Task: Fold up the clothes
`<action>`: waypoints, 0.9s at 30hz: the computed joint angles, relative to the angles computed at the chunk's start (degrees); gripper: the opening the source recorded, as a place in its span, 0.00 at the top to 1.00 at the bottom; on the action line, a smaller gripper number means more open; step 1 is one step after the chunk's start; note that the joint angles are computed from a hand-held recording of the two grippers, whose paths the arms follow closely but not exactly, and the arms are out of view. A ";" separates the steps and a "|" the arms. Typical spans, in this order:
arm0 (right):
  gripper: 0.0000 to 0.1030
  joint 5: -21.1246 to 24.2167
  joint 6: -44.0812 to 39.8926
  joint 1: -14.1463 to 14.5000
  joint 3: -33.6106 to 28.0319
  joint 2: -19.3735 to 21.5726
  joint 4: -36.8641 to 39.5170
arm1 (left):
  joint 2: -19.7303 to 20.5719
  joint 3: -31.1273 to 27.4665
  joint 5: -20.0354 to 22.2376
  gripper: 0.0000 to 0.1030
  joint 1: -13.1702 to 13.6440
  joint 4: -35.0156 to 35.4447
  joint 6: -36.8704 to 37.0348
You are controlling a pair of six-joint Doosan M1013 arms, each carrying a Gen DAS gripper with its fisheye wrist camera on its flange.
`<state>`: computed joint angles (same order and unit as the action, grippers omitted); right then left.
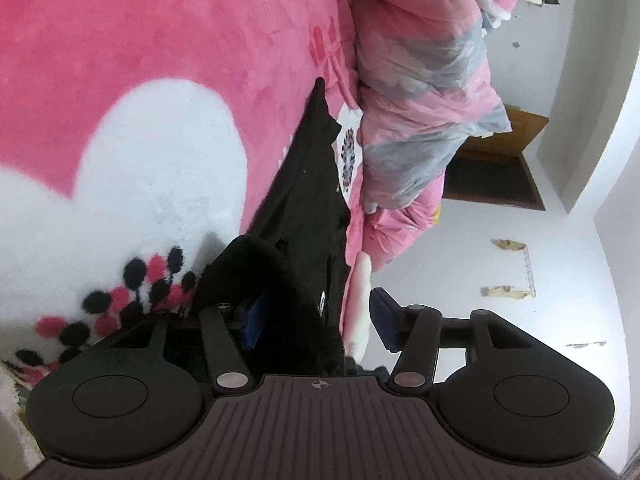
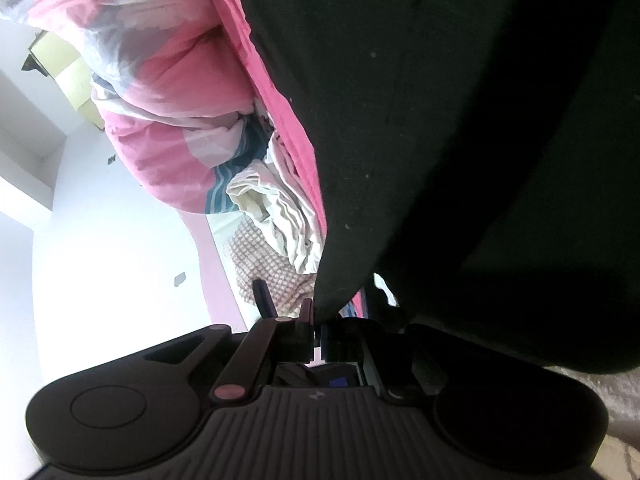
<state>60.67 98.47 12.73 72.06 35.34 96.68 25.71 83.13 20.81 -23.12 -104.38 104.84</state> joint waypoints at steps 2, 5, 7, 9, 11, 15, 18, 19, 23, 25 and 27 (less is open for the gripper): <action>0.98 0.71 0.36 -0.14 -0.46 0.12 -1.33 | 0.15 -0.37 -0.26 0.56 -0.03 2.04 -1.89; 0.95 2.54 0.08 -0.57 -1.84 0.47 -4.39 | 0.15 -0.91 -1.28 0.61 -0.25 7.97 -6.56; 0.94 3.68 -0.84 -0.99 -2.34 0.49 -5.78 | 0.10 -1.31 -2.01 0.68 -0.47 12.96 -10.08; 0.87 4.37 -1.66 -1.61 -2.32 0.13 -7.25 | 0.03 -1.59 -2.60 0.71 -0.69 17.64 -13.41; 0.78 4.79 -2.48 -2.55 -1.63 -0.69 -8.80 | -0.07 -1.85 -3.23 0.76 -0.94 22.57 -16.93; 0.74 3.99 -7.71 -5.50 3.16 -4.02 -8.33 | -0.36 -2.09 -3.87 0.77 -1.39 32.17 -23.73; 0.70 1.93 -13.45 -8.38 7.79 -7.23 -6.35 | -0.45 -2.49 -3.95 0.78 -1.75 39.98 -30.01; 0.68 0.38 -15.54 -9.49 9.45 -8.66 -6.34 | -0.46 -2.65 -4.03 0.78 -1.87 42.35 -31.98; 0.65 -9.34 -21.06 -14.24 14.93 -14.65 -9.50 | -0.45 -3.41 -4.28 0.78 -2.44 52.40 -40.49; 0.64 -15.87 -20.76 -16.21 17.12 -17.42 -12.32 | -0.44 -3.71 -4.29 0.78 -2.69 56.60 -44.07; 0.64 -20.27 -18.37 -17.76 18.27 -19.07 -15.43 | -0.38 -4.06 -4.13 0.78 -2.85 59.92 -47.20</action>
<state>40.40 80.09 -5.03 90.33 16.27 81.25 25.33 79.07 16.67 -25.97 -44.46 57.65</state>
